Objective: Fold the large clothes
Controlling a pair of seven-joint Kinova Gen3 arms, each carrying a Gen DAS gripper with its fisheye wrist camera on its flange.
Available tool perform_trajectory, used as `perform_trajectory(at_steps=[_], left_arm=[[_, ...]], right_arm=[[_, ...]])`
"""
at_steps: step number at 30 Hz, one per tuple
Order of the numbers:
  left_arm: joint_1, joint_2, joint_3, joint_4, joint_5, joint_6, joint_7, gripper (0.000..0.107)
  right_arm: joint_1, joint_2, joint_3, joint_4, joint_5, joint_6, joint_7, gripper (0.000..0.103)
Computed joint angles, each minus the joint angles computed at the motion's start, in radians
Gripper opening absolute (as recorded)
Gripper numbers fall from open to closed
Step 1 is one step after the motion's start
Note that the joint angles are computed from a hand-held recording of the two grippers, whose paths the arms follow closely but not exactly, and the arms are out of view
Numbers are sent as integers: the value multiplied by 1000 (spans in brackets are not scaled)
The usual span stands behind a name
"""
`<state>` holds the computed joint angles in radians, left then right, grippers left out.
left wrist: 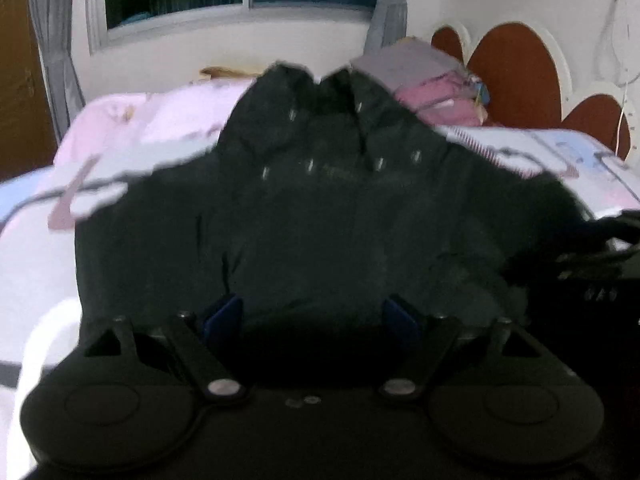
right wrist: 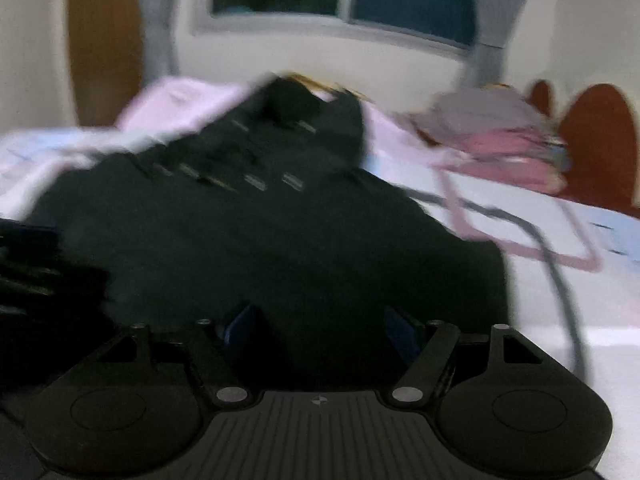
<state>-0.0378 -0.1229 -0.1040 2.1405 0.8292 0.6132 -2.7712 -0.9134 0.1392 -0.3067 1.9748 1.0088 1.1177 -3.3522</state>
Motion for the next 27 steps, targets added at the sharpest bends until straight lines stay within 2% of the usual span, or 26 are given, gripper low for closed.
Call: perform_trajectory(at_steps=[3, 5, 6, 8, 9, 12, 14, 16, 18, 20, 22, 24, 27], left_arm=[[-17, 13, -20, 0, 22, 26, -25, 80], [-33, 16, -18, -21, -2, 57, -4, 80], [-42, 10, -24, -34, -10, 79, 6, 75], [-59, -8, -34, -40, 7, 84, -10, 71], [-70, -7, -41, -45, 30, 80, -35, 70], [-35, 27, -103, -82, 55, 62, -44, 73], [-50, 78, -70, -129, -10, 54, 2, 76], [-110, 139, -1, -180, -87, 97, 45, 80], [-125, 140, 18, -202, -109, 105, 56, 77], [-149, 125, 20, -210, -67, 123, 15, 75], [-174, 141, 8, -247, 5, 179, -7, 76], [-192, 153, 22, -290, 39, 197, -5, 76], [-177, 197, 51, -385, 36, 200, 22, 76]], right_arm=[[38, -23, -15, 34, -19, -32, -34, 71], [32, -28, 4, 24, -40, -41, 16, 71], [57, -37, -14, 15, -53, -41, 39, 71], [51, -69, -3, 11, -57, -29, 37, 61], [57, -87, -3, 24, -41, -38, 11, 60], [91, -96, -3, 27, -37, -55, 17, 52], [129, -69, 5, 7, -86, -88, 92, 51], [139, -44, 8, -25, -116, -76, 162, 51], [151, -50, -1, -43, -114, -62, 170, 51], [121, -73, 22, -33, -65, -59, 113, 52], [143, -101, 21, -34, -39, -91, 79, 52], [181, -114, 32, -61, -41, -132, 95, 52], [233, -104, 51, -112, -13, -177, 125, 52]])
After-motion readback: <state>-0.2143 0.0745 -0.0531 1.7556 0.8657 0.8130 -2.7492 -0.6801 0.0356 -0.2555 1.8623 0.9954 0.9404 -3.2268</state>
